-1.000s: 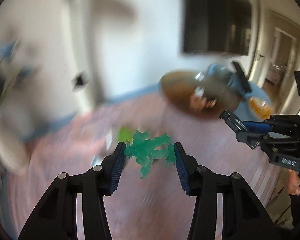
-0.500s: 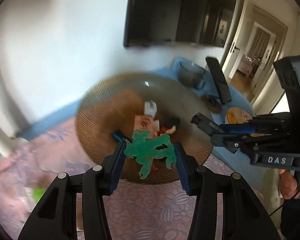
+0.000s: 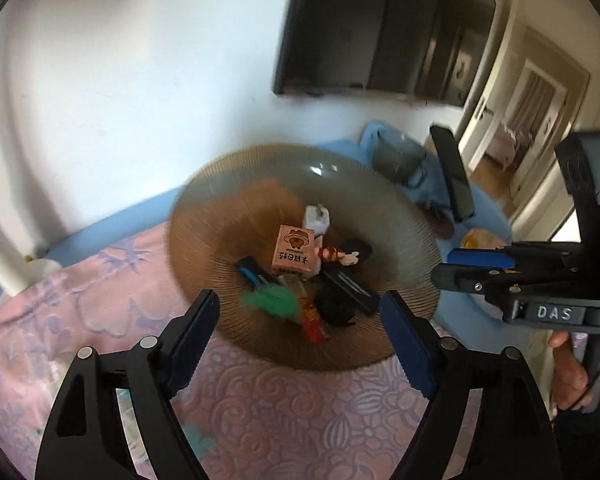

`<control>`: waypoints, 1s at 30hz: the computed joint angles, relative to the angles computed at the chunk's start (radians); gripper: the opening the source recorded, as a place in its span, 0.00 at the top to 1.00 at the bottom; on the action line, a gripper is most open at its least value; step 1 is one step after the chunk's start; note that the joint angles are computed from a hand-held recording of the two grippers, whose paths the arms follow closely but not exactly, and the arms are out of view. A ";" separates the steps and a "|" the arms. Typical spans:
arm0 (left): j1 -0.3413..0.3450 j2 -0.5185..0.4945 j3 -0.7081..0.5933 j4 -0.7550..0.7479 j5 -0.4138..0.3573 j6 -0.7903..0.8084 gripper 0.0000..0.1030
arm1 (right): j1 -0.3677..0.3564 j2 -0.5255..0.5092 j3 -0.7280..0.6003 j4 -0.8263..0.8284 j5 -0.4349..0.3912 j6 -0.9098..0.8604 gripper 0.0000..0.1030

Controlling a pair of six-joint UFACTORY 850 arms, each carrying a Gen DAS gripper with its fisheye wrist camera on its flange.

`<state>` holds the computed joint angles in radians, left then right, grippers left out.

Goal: Organize rigid objects
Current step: 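Drop the green toy and black box into the amber bowl, open both tools, then move both open tools back toward the remaining pile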

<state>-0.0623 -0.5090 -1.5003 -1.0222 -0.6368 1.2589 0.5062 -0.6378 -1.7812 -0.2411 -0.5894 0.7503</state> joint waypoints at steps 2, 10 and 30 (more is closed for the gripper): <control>0.024 0.042 0.042 -0.032 0.001 0.035 0.21 | 0.019 0.020 0.018 -0.066 0.000 0.050 0.66; 0.135 0.236 0.247 -0.189 0.038 0.221 0.21 | 0.103 0.062 0.055 -0.037 0.098 -0.008 0.64; 0.309 0.184 0.486 -0.567 0.366 0.534 0.13 | 0.243 -0.164 0.016 -0.047 0.262 -0.053 0.40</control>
<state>0.2464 -0.3252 -1.0145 -1.5892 -0.2703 1.7928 0.7488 -0.8019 -1.7652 -0.2877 -0.3279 0.6974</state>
